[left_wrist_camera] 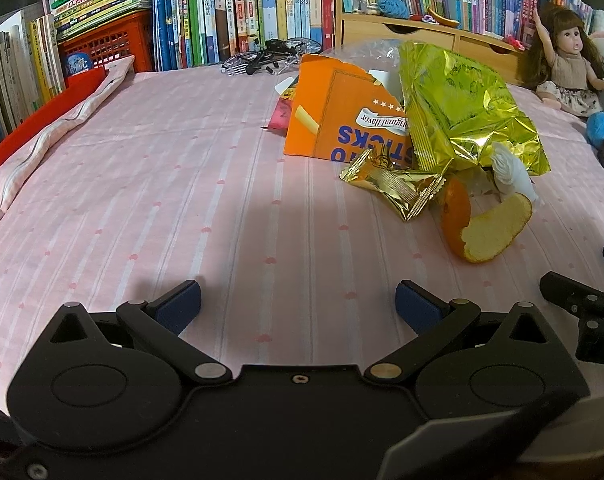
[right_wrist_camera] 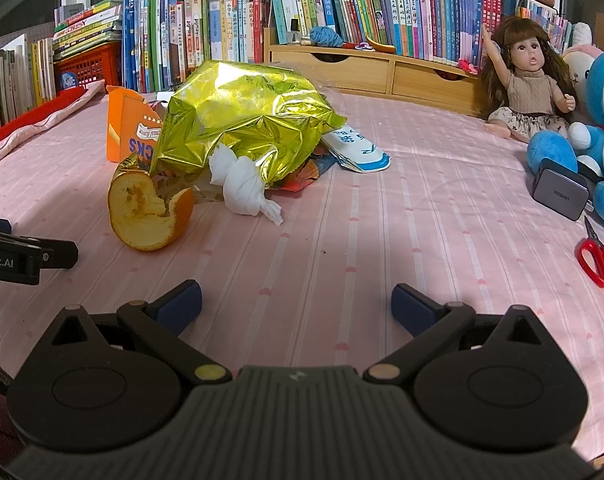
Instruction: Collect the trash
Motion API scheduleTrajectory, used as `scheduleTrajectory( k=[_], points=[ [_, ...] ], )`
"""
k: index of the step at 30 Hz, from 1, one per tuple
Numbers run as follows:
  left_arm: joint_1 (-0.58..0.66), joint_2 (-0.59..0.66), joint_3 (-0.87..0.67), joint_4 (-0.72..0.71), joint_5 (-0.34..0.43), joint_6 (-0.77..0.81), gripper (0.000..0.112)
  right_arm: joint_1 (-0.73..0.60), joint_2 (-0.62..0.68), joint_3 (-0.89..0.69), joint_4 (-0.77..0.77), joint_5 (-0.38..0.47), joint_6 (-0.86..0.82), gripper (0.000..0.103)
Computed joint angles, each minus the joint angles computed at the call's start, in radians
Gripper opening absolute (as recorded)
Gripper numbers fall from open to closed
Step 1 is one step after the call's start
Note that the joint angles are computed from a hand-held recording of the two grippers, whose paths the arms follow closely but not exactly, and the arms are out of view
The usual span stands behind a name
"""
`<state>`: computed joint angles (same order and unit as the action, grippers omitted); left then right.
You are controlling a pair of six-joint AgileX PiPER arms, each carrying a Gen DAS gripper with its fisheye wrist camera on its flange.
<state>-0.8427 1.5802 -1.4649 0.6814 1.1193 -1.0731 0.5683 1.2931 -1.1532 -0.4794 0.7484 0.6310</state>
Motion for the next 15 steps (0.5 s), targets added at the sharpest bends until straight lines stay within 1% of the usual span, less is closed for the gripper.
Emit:
scheduleTrajectory(
  k=[7, 10, 12, 15],
  points=[
    [0.003, 0.001, -0.001, 0.002, -0.008, 0.007, 0.103, -0.002, 0.000, -0.002, 0.009, 0.002, -0.009, 0.103],
    [0.014, -0.005, -0.005, -0.012, -0.012, 0.016, 0.103, -0.006, -0.002, -0.015, 0.043, 0.009, -0.024, 0.102],
    [0.027, -0.016, -0.003, -0.028, -0.019, 0.025, 0.101, -0.028, -0.026, 0.001, 0.123, -0.040, -0.066, 0.099],
    [0.055, -0.052, 0.015, -0.054, -0.052, 0.026, 0.094, -0.042, -0.046, 0.010, 0.242, -0.110, -0.163, 0.097]
  ],
)
